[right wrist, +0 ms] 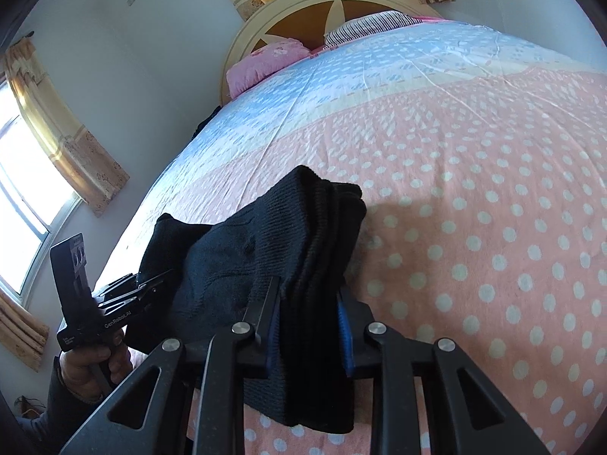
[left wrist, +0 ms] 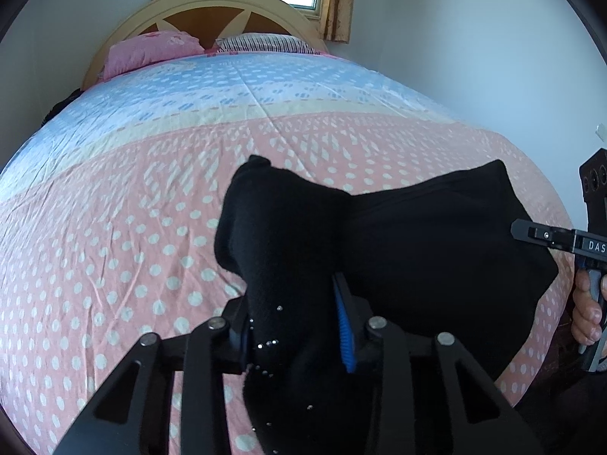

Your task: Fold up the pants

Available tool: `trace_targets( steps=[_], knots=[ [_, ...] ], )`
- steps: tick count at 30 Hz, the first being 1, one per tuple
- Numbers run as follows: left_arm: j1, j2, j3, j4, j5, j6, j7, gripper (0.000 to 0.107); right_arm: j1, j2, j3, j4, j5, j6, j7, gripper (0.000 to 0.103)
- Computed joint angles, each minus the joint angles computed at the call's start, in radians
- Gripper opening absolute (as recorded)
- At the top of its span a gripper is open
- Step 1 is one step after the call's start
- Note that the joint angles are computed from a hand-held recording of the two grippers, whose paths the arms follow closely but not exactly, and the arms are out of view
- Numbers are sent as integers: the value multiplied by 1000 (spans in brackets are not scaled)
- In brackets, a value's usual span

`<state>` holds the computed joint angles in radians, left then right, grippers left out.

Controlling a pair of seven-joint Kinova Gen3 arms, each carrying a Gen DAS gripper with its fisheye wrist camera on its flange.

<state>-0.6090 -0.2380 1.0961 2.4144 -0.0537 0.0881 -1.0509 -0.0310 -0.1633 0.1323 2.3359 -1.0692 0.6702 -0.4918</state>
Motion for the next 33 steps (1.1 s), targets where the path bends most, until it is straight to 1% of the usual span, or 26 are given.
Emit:
trace_targets(
  steps=[1, 5, 8, 11, 12, 13, 14, 15, 17, 20, 24, 30, 33],
  knots=[
    [4, -6, -3, 0, 0, 2, -1, 30, -1, -11, -5, -1, 8, -1, -9, 26],
    [20, -36, -17, 0, 9, 15, 4, 28, -20, -51, -16, -20, 50, 2, -59, 25],
    [103, -54, -105, 7, 18, 25, 3, 27, -46, -65, -26, -48, 93, 1, -111, 25],
    [196, -78, -205, 9, 17, 49, 4, 27, -82, -59, -39, -82, 124, -9, -157, 25],
    [212, -89, -221, 8, 14, 60, 10, 27, -96, -54, -47, -95, 133, -15, -172, 25],
    [237, -103, -251, 9, 12, 72, 14, 27, -110, -49, -56, -106, 142, -22, -186, 25],
    [260, -119, -282, 12, 10, 83, 18, 27, -126, -42, -67, -119, 151, -28, -199, 25],
    [268, -129, -299, 12, 5, 92, 24, 27, -141, -34, -77, -131, 160, -35, -213, 25],
    [309, -162, -362, 19, -2, 117, 30, 27, -172, -11, -103, -163, 179, -47, -240, 25],
    [367, -217, -474, 33, -15, 161, 28, 27, -216, 36, -140, -218, 201, -58, -273, 25],
    [409, -286, -599, 56, -30, 209, 16, 27, -260, 111, -197, -296, 225, -68, -307, 25],
    [410, -382, -731, 84, -53, 281, -14, 27, -324, 205, -294, -402, 298, -105, -381, 25],
    [402, -414, -786, 98, -61, 304, -35, 27, -339, 253, -329, -448, 308, -112, -396, 25]
  ],
)
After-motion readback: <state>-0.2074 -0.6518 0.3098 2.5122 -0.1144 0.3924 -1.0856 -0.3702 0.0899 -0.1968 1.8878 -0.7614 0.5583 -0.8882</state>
